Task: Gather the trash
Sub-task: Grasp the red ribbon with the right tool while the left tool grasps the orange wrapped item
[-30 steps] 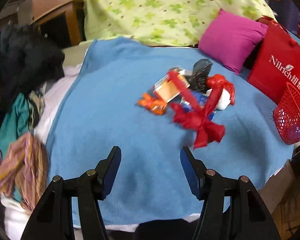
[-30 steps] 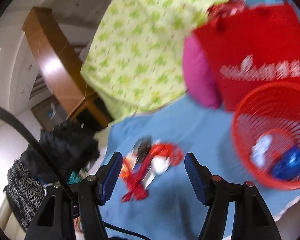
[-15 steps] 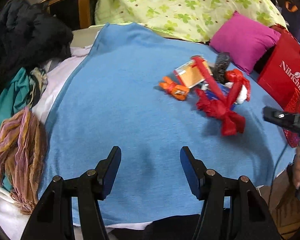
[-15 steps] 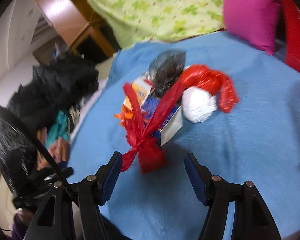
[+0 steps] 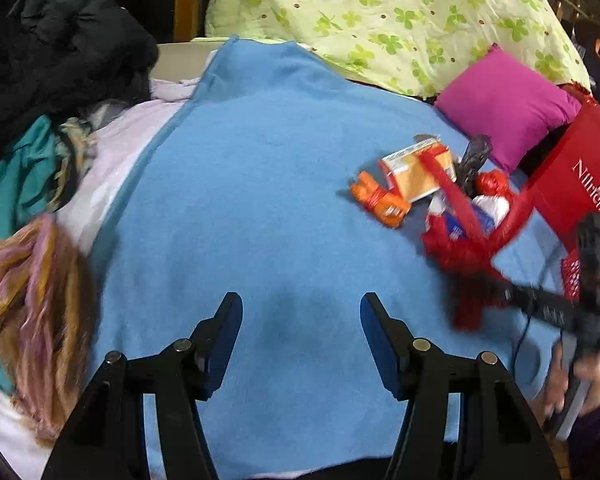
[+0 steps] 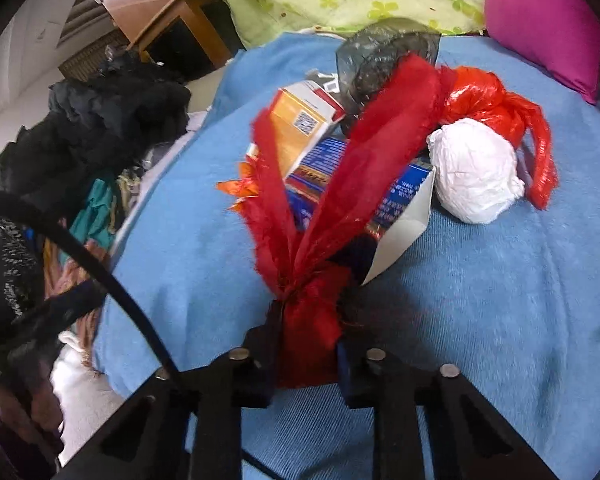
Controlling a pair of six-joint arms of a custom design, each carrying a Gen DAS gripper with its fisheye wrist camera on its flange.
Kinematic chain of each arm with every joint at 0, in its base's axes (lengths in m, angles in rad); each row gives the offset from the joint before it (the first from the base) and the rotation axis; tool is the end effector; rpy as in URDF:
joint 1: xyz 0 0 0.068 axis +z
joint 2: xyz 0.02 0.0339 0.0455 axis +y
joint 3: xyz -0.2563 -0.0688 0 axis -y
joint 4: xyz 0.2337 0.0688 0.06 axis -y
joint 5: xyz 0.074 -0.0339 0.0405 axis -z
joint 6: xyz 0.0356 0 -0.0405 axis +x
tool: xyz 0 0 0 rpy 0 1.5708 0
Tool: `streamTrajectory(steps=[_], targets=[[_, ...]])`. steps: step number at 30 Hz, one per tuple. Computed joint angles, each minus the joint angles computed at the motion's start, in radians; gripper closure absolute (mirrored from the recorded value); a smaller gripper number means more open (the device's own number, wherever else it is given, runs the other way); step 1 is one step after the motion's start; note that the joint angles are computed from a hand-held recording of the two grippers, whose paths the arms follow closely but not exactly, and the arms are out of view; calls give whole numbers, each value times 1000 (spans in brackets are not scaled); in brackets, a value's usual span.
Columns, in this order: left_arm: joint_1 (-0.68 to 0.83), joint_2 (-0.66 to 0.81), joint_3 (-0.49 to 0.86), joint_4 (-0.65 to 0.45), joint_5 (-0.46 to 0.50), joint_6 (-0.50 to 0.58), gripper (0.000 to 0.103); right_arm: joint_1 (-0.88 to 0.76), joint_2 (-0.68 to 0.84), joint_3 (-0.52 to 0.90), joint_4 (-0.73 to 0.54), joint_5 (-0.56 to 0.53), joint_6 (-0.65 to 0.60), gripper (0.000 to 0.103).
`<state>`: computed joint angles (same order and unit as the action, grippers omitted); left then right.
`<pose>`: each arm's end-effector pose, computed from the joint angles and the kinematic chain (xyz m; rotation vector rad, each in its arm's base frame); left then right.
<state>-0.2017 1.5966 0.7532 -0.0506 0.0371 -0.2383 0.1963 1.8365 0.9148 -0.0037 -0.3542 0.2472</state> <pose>0.2892 -0.0605 0.1496 -0.0292 2.4786 -0.2353 0.3320 0.0786 0.1251 -0.0866 2.5217 0.6250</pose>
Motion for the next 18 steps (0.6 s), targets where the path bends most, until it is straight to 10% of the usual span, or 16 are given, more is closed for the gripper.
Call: streamTrajectory(steps=[18], targets=[[-111,669,784,-201,55,-116,41,-276,-417,-314,-71,-135,-37,84]])
